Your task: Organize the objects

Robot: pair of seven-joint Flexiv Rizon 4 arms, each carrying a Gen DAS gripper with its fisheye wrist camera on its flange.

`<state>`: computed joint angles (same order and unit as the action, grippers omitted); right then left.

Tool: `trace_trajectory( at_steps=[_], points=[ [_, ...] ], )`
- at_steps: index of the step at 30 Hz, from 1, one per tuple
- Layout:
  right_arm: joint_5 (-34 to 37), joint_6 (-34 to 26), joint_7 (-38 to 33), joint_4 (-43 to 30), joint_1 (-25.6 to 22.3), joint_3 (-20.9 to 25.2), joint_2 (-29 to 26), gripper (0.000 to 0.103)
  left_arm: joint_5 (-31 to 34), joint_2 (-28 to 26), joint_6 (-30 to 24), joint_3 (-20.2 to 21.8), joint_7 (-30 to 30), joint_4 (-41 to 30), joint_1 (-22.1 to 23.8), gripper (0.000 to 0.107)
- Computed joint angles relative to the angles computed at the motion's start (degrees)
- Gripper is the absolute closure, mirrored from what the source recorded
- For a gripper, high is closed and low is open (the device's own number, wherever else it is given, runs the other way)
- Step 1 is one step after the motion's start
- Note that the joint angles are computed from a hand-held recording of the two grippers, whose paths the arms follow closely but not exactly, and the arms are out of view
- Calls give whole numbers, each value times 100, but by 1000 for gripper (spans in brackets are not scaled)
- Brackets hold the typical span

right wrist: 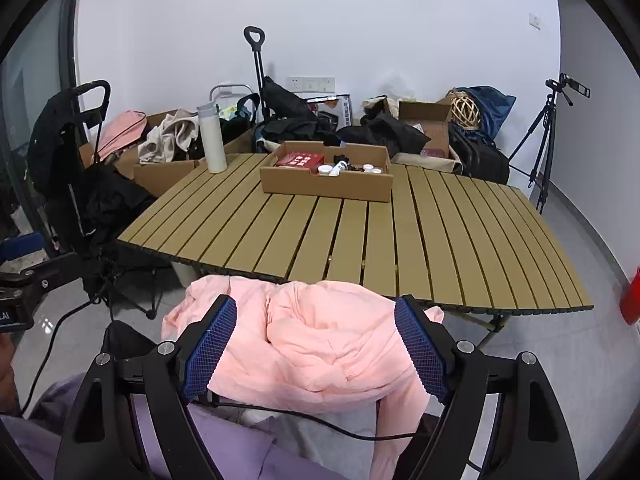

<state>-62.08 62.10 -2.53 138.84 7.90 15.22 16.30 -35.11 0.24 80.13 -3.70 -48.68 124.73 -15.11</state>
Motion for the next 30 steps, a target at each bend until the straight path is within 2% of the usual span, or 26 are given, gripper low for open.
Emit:
trace_trajectory(
  at_steps=[18,22,30],
  points=[
    [5,89,6,18,-51,-22,6,18,-140,2,32,-18,174,2,-28,4],
    [32,70,23,25,-58,-12,7,18,102,13,-85,4,11,-34,3,4],
    [76,80,-2,36,-58,-4,32,18,134,7,-70,6,-31,-27,10,4]
  ],
)
